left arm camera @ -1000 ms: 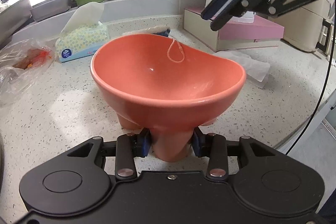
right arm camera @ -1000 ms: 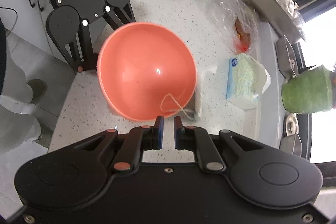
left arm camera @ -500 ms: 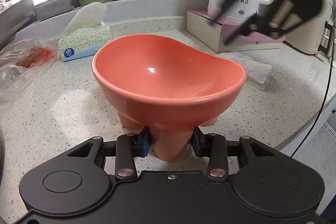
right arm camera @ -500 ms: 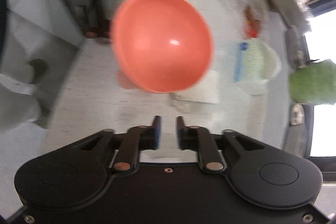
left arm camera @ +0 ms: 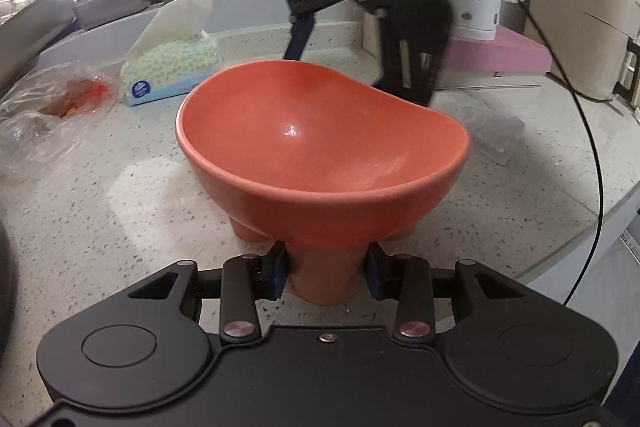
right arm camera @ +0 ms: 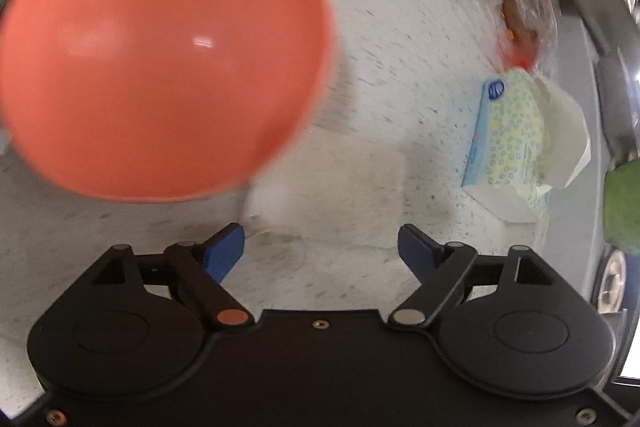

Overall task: Clean bowl
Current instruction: 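Lower the right gripper onto the white sponge on the counter and grasp it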

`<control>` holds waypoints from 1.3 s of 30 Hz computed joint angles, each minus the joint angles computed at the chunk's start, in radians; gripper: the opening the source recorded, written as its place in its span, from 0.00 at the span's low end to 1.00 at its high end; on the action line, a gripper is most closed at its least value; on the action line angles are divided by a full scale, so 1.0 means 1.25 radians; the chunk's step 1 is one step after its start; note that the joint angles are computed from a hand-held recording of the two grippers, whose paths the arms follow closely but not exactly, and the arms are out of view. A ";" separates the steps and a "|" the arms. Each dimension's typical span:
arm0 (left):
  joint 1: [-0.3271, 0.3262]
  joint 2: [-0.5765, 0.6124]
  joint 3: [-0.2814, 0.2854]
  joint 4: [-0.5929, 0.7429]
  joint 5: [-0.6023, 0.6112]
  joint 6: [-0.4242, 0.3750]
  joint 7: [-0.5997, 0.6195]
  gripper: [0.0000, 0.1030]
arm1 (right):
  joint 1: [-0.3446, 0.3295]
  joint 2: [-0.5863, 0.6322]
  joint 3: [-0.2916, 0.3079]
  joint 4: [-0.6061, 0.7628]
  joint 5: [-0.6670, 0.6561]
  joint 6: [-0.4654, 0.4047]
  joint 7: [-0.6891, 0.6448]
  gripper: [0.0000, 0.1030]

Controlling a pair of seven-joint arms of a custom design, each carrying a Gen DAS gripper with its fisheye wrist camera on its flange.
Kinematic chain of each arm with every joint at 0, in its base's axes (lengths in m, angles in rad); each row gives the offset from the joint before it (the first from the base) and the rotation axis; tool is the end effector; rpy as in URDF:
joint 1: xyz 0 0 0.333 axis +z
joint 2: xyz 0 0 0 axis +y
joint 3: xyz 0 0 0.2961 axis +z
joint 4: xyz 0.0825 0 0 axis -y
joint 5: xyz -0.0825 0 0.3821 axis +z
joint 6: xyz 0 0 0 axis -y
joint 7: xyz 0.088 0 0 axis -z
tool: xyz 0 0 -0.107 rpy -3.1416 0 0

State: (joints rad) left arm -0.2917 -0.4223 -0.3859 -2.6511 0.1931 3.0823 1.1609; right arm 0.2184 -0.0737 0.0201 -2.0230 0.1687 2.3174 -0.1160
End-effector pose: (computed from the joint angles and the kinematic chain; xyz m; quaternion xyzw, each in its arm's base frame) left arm 0.3370 -0.2966 0.4471 -0.4687 0.7836 -0.3496 0.2101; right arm 0.5499 0.1372 0.5019 -0.9722 -0.1286 -0.1777 0.0816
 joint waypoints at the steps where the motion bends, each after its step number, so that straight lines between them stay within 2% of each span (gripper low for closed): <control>1: 0.003 -0.003 -0.004 0.002 0.000 -0.009 -0.004 0.36 | 0.001 0.034 0.001 0.043 0.002 -0.028 0.013 0.87; 2: 0.005 -0.006 -0.007 0.002 0.002 -0.015 -0.008 0.36 | -0.001 0.046 0.003 0.059 -0.004 -0.043 0.023 0.89; 3: 0.007 -0.009 -0.010 0.002 0.003 -0.020 -0.011 0.36 | 0.000 0.078 0.007 0.104 -0.023 -0.082 0.058 0.94; 6: 0.005 -0.015 -0.011 0.002 0.007 -0.034 -0.020 0.37 | -0.001 0.165 0.016 0.228 -0.044 -0.193 0.125 0.98; 11: 0.016 -0.027 -0.024 -0.003 0.015 -0.040 -0.053 0.37 | -0.008 0.244 0.026 0.346 -0.049 -0.311 0.174 0.99; 13: 0.020 -0.032 -0.028 -0.006 0.019 -0.041 -0.065 0.37 | -0.014 0.246 0.030 0.351 -0.040 -0.317 0.167 0.97; 14: 0.021 -0.033 -0.027 -0.006 0.021 -0.041 -0.068 0.37 | -0.022 0.237 0.032 0.340 -0.022 -0.313 0.147 0.92; 16: 0.015 -0.030 -0.019 -0.006 0.024 -0.038 -0.064 0.37 | -0.030 0.222 0.033 0.324 0.002 -0.300 0.127 0.70; 17: 0.012 -0.029 -0.014 -0.006 0.025 -0.037 -0.060 0.37 | -0.035 0.200 0.032 0.300 0.021 -0.268 0.117 0.46; 18: 0.007 -0.027 -0.007 -0.006 0.024 -0.035 -0.055 0.37 | -0.036 0.192 0.030 0.295 0.024 -0.262 0.116 0.31; 22: 0.000 -0.022 0.004 -0.005 0.020 -0.032 -0.040 0.37 | -0.037 0.143 0.022 0.241 0.003 -0.219 0.081 0.27; 23: 0.001 -0.024 0.003 -0.006 0.020 -0.029 -0.039 0.37 | -0.037 0.142 0.021 0.240 0.006 -0.216 0.075 0.22; 25: 0.002 -0.024 0.001 -0.009 0.018 -0.024 -0.039 0.37 | -0.040 0.110 0.018 0.196 0.032 -0.180 0.038 0.20; 26: 0.003 -0.024 0.001 -0.011 0.016 -0.020 -0.040 0.37 | -0.038 0.099 0.019 0.173 0.038 -0.143 0.018 0.21; 28: 0.002 -0.023 0.002 -0.010 0.016 -0.021 -0.034 0.37 | -0.031 0.058 0.021 0.084 0.079 0.001 -0.119 0.49; 29: -0.002 -0.022 0.006 -0.009 0.015 -0.023 -0.028 0.37 | -0.027 0.056 0.019 0.076 0.087 0.018 -0.152 0.88; 30: -0.003 -0.021 0.006 -0.007 0.015 -0.025 -0.025 0.37 | -0.023 0.049 0.017 0.064 0.093 0.024 -0.242 0.99; 32: -0.004 -0.020 0.007 -0.004 0.013 -0.030 -0.020 0.37 | -0.013 0.067 0.019 0.088 0.068 -0.006 -0.310 0.99; 35: 0.000 -0.019 0.002 -0.002 0.012 -0.033 -0.023 0.37 | -0.002 0.111 0.029 0.125 0.046 -0.002 -0.417 0.99; 38: -0.002 -0.017 0.004 0.004 0.013 -0.043 -0.018 0.37 | 0.008 0.159 0.040 0.176 -0.001 -0.019 -0.434 0.99; 39: -0.004 -0.016 0.005 0.007 0.014 -0.046 -0.015 0.37 | 0.016 0.191 0.044 0.228 -0.040 -0.069 -0.428 0.99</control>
State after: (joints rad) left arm -0.2961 -0.4427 -0.3802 -2.6429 0.2108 3.0243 1.1422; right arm 0.2384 0.1649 0.0749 -1.7386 0.1185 2.2317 -0.6506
